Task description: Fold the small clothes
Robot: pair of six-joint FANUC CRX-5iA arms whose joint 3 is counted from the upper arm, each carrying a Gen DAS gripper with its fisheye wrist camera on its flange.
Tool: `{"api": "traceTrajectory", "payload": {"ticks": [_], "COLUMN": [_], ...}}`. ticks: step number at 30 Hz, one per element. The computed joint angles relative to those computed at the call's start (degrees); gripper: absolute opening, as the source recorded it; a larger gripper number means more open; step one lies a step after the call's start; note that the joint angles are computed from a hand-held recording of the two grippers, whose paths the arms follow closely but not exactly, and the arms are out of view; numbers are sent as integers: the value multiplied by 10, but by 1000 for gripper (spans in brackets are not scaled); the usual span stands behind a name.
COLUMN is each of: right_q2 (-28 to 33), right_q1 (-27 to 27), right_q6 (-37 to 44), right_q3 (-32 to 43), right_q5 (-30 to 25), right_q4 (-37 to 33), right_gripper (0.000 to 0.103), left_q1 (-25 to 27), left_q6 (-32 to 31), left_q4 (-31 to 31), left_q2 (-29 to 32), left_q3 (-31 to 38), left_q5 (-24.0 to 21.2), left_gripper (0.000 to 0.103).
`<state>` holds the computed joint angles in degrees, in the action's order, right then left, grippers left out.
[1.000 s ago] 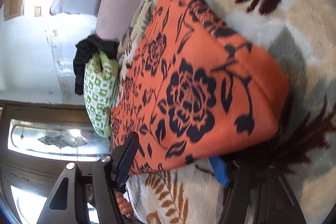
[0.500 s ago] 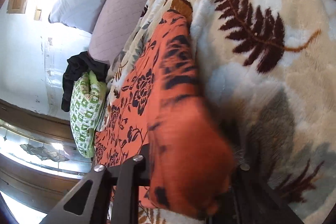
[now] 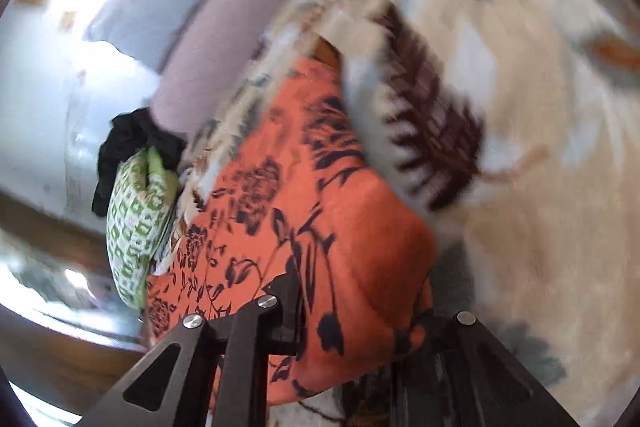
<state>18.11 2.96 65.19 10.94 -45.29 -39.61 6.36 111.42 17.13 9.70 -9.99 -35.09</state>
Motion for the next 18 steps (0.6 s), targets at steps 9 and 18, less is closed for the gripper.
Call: {"api": "traceTrajectory", "payload": {"ticks": [9,18], "right_q2": [-112,-19], "right_q1": [80,174], "right_q6": [-160,93], "right_q3": [-150,-17], "right_q5": [239,70], "right_q4": [303,241], "right_gripper": [54,50], "left_q1": [-21,-64], "left_q6": [258,5], "left_q4": [-328,-203], "left_q2": [-64,37], "left_q3": [75,137], "left_q5": [-43,-95], "left_gripper": [54,70]}}
